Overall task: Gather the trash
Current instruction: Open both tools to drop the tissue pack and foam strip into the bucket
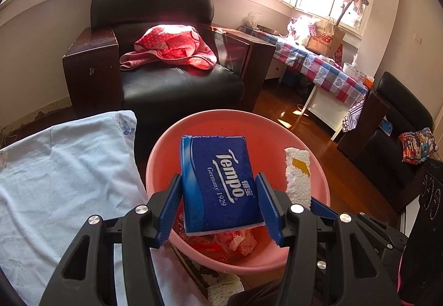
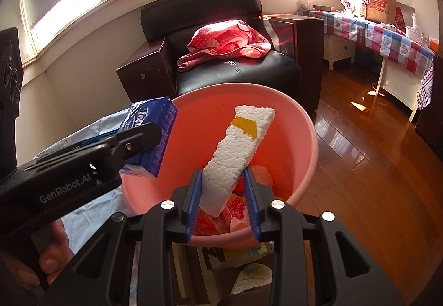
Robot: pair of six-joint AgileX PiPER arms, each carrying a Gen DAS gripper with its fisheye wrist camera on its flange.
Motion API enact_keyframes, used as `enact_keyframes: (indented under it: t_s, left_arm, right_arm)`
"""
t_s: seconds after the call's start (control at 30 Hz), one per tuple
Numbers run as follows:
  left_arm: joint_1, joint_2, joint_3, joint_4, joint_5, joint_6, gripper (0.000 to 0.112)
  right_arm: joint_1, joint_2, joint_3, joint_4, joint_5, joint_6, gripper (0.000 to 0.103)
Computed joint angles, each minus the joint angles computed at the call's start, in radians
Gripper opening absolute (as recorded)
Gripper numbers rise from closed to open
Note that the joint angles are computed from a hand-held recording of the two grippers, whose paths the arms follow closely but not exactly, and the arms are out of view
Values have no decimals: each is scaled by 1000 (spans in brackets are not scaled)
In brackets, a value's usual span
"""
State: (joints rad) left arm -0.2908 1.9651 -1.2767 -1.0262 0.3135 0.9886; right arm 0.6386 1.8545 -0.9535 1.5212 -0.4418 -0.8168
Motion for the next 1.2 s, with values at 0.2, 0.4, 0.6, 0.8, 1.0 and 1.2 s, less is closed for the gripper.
enact_keyframes:
  t_s: [0.2,0.4,0.6,0.8,1.0,1.2]
  left_arm:
    - [-22,58,-63,161,-2,-179,54]
    - [-15,45,-39,74,-14,-96,58]
    - [-3,-8,17,-42,-13,34,61]
    - [16,-78,96,-158,-15,165,63]
    - [49,-161,184,-274,-6,296,63]
    - [91,-250,274,-349,13,385,64]
  right_arm:
    - [-35,20,-6,9,48,1,31]
    - [-33,26,-4,-22,53,30,33]
    - [-21,18,6,-51,28,62,49]
    - [9,7,-4,27,0,-14,49]
    - [91,-18,-11,99,-102,-74,49]
    - [183,-42,-11,132,-197,-78,49]
